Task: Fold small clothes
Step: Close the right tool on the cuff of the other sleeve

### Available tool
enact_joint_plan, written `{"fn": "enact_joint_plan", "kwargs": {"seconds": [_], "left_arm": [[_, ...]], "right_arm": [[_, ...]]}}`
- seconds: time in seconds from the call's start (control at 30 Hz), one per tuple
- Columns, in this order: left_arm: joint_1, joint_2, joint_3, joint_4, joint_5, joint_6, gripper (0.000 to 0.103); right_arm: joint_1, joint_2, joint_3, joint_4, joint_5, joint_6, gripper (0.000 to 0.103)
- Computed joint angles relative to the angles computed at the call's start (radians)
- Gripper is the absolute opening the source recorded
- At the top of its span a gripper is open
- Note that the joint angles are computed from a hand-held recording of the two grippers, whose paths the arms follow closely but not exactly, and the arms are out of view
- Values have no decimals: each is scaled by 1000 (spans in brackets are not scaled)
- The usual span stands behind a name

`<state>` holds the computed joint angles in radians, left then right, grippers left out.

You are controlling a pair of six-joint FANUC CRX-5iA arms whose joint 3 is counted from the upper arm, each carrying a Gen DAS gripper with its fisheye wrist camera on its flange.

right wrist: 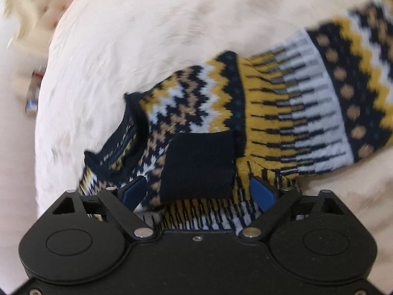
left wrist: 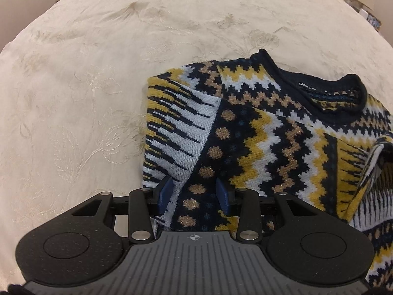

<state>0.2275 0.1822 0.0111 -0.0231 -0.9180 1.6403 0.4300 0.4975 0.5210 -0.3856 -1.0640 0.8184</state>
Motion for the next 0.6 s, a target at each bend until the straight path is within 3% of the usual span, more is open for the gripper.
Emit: {"fn": "enact_joint_plan", "kwargs": {"seconds": [0.1, 0.17, 0.23, 0.4, 0.47, 0.6], "left_arm": [[1, 3, 5, 2, -7, 5, 39], [1, 7, 9, 3, -10, 5, 39], [3, 7, 9, 9, -10, 6, 39], [6, 3, 2, 16, -3, 23, 39], [3, 1, 1, 11, -2, 31, 39], [9, -4, -1, 26, -6, 33, 39]], "right_arm": [[-16, 26, 29, -25, -34, -25, 48], [-15, 27, 41, -28, -33, 26, 14], [-2, 10, 47, -4, -14, 145, 13], [9, -81, 41, -58, 34, 610, 11], [22, -84, 39, 3, 0, 639, 11], [62, -5, 85, 210, -175, 632, 11]]}}
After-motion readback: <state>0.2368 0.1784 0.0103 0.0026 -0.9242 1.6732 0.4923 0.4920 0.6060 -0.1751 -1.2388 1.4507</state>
